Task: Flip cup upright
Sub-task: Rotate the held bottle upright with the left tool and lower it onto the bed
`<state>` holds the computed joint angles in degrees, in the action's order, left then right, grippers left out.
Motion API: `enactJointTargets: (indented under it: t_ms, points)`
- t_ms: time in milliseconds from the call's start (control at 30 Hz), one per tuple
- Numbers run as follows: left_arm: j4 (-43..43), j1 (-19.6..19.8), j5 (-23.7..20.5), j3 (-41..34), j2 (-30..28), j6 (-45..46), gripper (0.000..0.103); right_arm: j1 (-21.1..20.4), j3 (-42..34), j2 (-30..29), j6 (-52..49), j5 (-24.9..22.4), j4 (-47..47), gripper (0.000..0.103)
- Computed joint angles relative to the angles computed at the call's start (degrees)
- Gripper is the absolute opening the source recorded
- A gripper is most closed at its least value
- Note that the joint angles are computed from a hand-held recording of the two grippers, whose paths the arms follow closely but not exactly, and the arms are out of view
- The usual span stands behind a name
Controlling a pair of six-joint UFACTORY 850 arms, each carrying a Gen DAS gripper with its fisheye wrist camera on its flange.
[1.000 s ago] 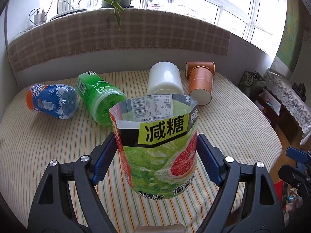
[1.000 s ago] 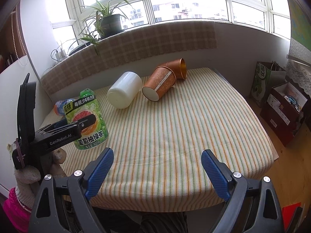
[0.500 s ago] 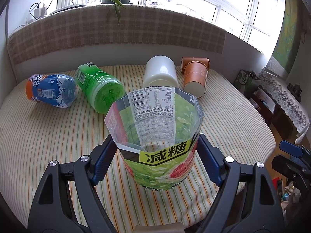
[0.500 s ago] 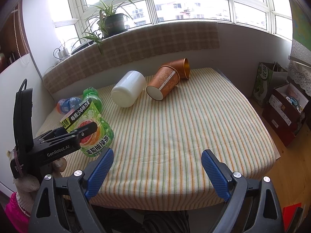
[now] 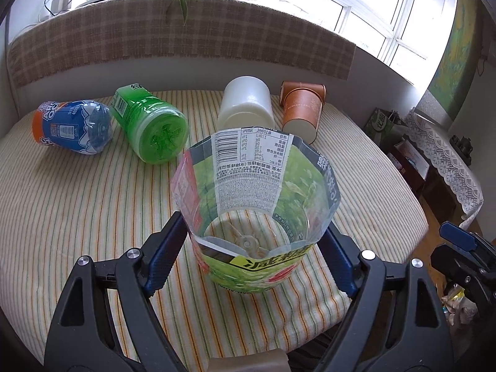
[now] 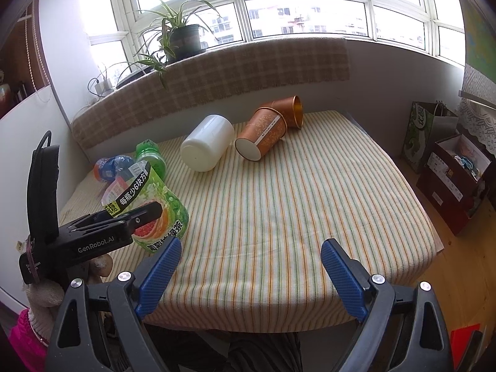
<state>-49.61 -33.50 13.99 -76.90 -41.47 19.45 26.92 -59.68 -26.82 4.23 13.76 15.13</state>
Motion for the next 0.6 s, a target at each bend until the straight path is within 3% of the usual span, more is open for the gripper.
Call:
enactJointTargets:
  t_ms: [133,600]
  points:
    - [0.72,-0.17,-0.26,0.17,0.14,-0.88,0.091,-0.04,0.30,0.21,0.28,0.16,-0.25,0.093]
    - [13.34,0.12,-1.50,5.63,2.67,-14.86,0.091,0.08,0.89,0.39,2.39,0.89,-2.86,0.093]
